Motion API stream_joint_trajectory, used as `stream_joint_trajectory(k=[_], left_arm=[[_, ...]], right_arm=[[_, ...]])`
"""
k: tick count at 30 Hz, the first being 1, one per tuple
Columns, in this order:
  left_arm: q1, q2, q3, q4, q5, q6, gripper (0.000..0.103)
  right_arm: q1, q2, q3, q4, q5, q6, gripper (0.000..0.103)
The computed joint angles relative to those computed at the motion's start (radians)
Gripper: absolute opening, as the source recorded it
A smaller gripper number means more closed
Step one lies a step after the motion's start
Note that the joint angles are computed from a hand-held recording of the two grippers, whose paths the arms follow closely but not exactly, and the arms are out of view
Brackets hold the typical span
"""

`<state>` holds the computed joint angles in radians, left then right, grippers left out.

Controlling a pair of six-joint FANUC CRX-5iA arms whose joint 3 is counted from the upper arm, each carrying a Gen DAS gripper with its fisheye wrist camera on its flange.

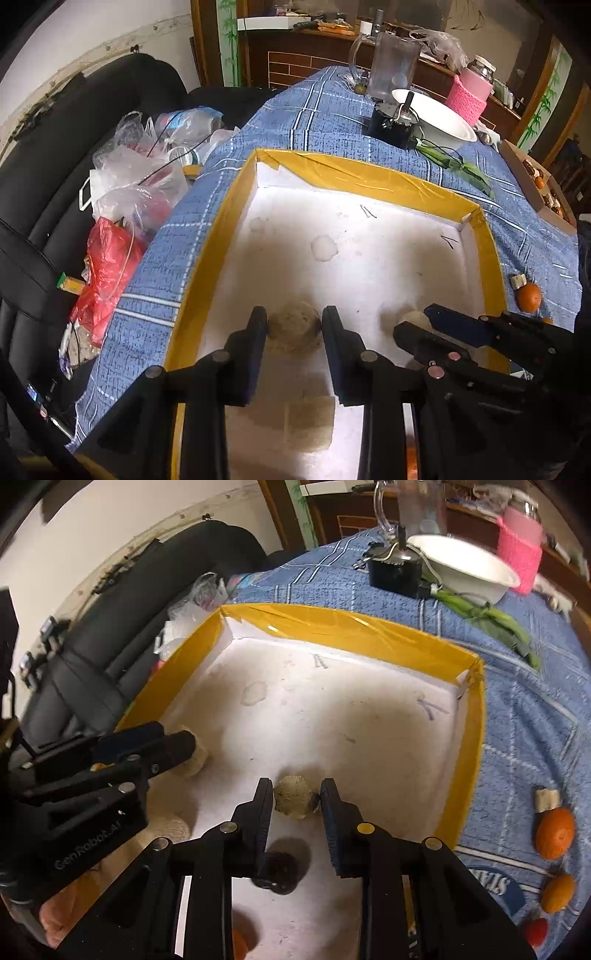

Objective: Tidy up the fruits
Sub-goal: 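Carry both pieces over the white tray and open both tools, then withdraw from tray and grasp another beige cube with left tool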

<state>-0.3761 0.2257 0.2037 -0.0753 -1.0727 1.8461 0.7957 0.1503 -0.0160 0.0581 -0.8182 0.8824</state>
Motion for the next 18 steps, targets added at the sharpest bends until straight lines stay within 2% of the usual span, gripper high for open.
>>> stream_joint_trajectory(k=[2,5,8,10,14,18], left_arm=[[0.01,-0.014,-0.017,0.021,0.009,-0.004,0.036],[0.013,-0.058,-0.044,0.019,0.027,0.023,0.047],[-0.005,-0.113,-0.069,0.009,0.04,0.055,0.052],[-0.029,-0.152,-0.09,0.016,0.058,0.058,0.061],[-0.101,-0.197,-0.114,0.039,0.089,0.037,0.063],[-0.176,-0.184,-0.118,0.117,0.111,-0.053,0.063]], right_arm=[[-0.031,-0.022,0.002,-0.105,0.032,0.058,0.036],[-0.073,-0.05,0.005,-0.233,0.051,0.129,0.041],[-0.096,-0.096,-0.012,-0.264,0.052,0.122,0.045],[-0.101,-0.138,-0.036,-0.259,0.057,0.108,0.045],[-0.077,-0.282,-0.14,-0.138,0.062,-0.027,0.045],[-0.066,-0.444,-0.28,-0.023,0.047,-0.146,0.046]])
